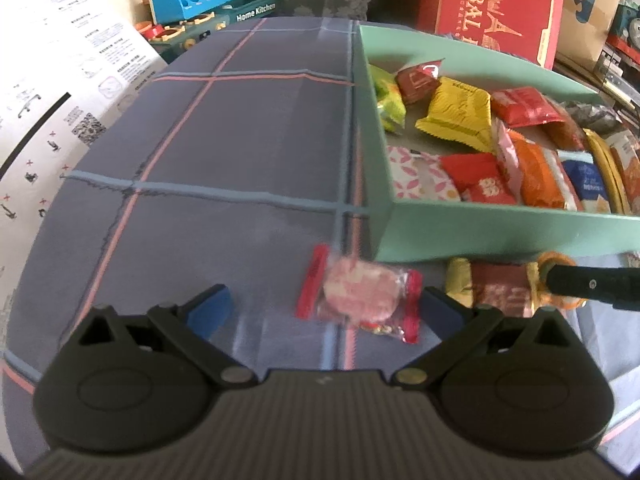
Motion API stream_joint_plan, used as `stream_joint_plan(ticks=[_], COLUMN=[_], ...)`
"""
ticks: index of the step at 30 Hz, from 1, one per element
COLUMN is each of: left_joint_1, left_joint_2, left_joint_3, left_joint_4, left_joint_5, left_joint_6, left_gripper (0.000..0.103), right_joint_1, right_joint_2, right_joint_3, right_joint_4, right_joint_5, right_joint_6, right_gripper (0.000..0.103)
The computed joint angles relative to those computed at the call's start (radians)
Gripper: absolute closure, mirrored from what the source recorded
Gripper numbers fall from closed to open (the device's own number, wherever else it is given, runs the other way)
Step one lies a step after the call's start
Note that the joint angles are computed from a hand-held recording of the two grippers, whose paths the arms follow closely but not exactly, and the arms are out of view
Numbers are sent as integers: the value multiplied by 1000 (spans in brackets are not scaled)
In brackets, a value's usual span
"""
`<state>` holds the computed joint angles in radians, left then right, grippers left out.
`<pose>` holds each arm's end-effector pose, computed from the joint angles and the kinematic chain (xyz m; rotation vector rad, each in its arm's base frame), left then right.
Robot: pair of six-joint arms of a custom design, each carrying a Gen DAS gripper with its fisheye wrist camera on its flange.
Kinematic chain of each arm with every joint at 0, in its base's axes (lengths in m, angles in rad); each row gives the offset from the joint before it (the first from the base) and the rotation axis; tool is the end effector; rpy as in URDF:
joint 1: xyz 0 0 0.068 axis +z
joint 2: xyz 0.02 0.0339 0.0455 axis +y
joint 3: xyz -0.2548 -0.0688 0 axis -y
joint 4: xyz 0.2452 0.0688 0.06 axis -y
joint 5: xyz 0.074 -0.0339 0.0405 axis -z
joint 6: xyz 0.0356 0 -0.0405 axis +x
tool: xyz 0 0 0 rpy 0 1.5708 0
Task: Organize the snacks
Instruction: 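Grasp the pink-white round candy with the left tool while the right tool grasps the small orange candy, then carry both candies over the tray with both tools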
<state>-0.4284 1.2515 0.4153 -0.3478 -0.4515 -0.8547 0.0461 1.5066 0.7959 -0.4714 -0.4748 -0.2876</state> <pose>0.1783 -0.0643 0.1155 -0.6547 2.4802 0.1712 0.2676 0.0286 0.1555 -0.5637 2.5881 0.5728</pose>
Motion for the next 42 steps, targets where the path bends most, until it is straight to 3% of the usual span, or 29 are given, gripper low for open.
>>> stream_joint_plan(ticks=[3,13,19,21,24,35,37,38,42], left_joint_1=[-4,-4,-55,-69,-86,-155,-161,-165,-189], left_joint_2=[-16,38,24,9,-14,-93,-93,-98,-120], left_joint_3=[-11,10,5,1,-9,-48,-47,-47,-47], left_joint_4=[-10,47,69,73,73,25,22,17,-16], left_joint_5=[-6,-5,-20,-14,-7,-20,-23,-26,-33], left_joint_6=[-3,46,87,98,97,28,18,7,-41], left_gripper=[0,3,28,43,51,53,56,68,68], right_joint_1=[-2,-86,-121,-119,-118,-93,-85,-84,-104], right_joint_2=[-18,-45,-66,-75,-72,-49,-53,-57,-57], right_joint_3=[-15,-35,-58,-65,-65,-62,-67,-71,-67], right_joint_4=[6,-9,-10,-6,-1,48,55,56,33], right_joint_5=[11,9,0,4,3,3,10,12,-4], right_joint_6=[-20,-65,-107,-108,-106,-92,-98,-98,-111], right_gripper=[76,76,77,77,77,79,80,81,81])
